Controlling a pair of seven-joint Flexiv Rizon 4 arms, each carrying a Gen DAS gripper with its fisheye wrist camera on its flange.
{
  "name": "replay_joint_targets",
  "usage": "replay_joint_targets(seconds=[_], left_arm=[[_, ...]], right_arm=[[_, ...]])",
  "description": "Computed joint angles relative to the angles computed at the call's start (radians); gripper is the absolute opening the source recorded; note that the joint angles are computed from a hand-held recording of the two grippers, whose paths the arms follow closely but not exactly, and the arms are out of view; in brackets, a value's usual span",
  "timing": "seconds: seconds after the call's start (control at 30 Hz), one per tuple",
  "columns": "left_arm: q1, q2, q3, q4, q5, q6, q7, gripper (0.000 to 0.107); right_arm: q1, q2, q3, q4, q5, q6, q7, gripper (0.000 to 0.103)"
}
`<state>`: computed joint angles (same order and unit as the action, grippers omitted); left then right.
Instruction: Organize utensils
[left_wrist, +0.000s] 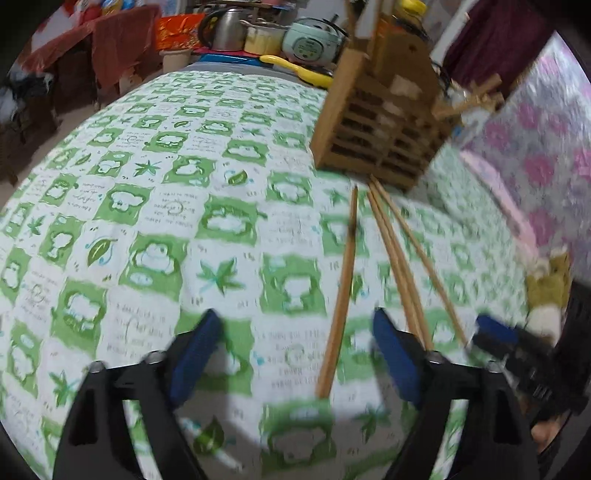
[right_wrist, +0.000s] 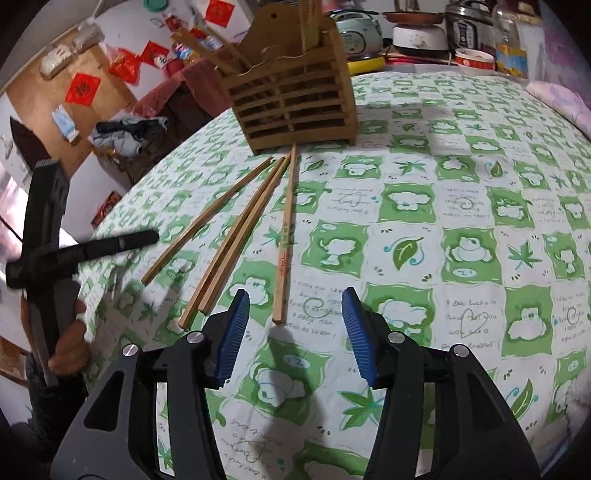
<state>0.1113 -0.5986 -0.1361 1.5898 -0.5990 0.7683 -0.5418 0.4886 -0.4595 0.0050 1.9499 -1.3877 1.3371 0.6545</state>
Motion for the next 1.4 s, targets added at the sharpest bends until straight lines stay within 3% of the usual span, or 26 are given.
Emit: replay_joint_targets(seconds=[0.1, 0.27, 0.37, 0.47, 0.57, 0.7, 0.8, 0.93, 1.03, 1.13, 1.3, 1.4], left_arm=[[-0.012, 0.033, 0.007, 0.058, 0.026, 0.061, 0.051, 0.050], [-0.028, 0.074, -0.001, 0.156, 0.041, 0.209, 0.145, 0.036], [-0.031, 0.078, -0.007, 0.170, 0.044, 0.242, 0.165, 0.027], [-0.026, 0.080, -0.013, 0.173, 0.040, 0.237, 0.175, 0.010], [-0.029, 0.085, -0.015, 0.187, 0.038, 0.262, 0.189, 0.009], [-0.032, 0.089, -0.016, 0.197, 0.039, 0.278, 0.193, 0.009], [-0.032, 0.090, -0.018, 0.200, 0.038, 0.283, 0.195, 0.009], [-0.025, 0.095, -0.028, 0.212, 0.026, 0.293, 0.216, 0.009], [-0.013, 0.105, -0.041, 0.232, -0.003, 0.296, 0.249, 0.008], [-0.005, 0.116, -0.048, 0.251, -0.035, 0.298, 0.281, 0.006], [-0.003, 0.130, -0.029, 0.219, -0.053, 0.200, 0.255, 0.006], [0.001, 0.157, -0.039, 0.234, -0.112, 0.203, 0.298, 0.006]], right_arm=[[-0.001, 0.001, -0.001, -0.001, -0.015, -0.002, 0.017, 0.052], [0.002, 0.005, 0.006, -0.001, -0.008, -0.023, 0.006, 0.052], [0.006, 0.006, 0.013, -0.002, 0.013, -0.039, -0.021, 0.052], [0.017, 0.003, 0.026, -0.010, 0.075, -0.071, -0.094, 0.052], [0.029, -0.018, 0.056, -0.035, 0.219, -0.115, -0.253, 0.052], [0.078, -0.039, 0.088, -0.096, 0.411, -0.272, -0.470, 0.053], [0.118, -0.044, 0.072, -0.119, 0.465, -0.336, -0.540, 0.045], [0.136, -0.042, 0.042, -0.108, 0.459, -0.287, -0.550, 0.019], [0.143, -0.030, 0.015, -0.083, 0.427, -0.233, -0.506, 0.007], [0.163, -0.003, -0.017, -0.052, 0.354, -0.223, -0.420, 0.007], [0.157, 0.046, 0.008, -0.020, 0.252, -0.293, -0.344, 0.006], [0.128, 0.052, 0.033, -0.013, 0.229, -0.277, -0.331, 0.015]])
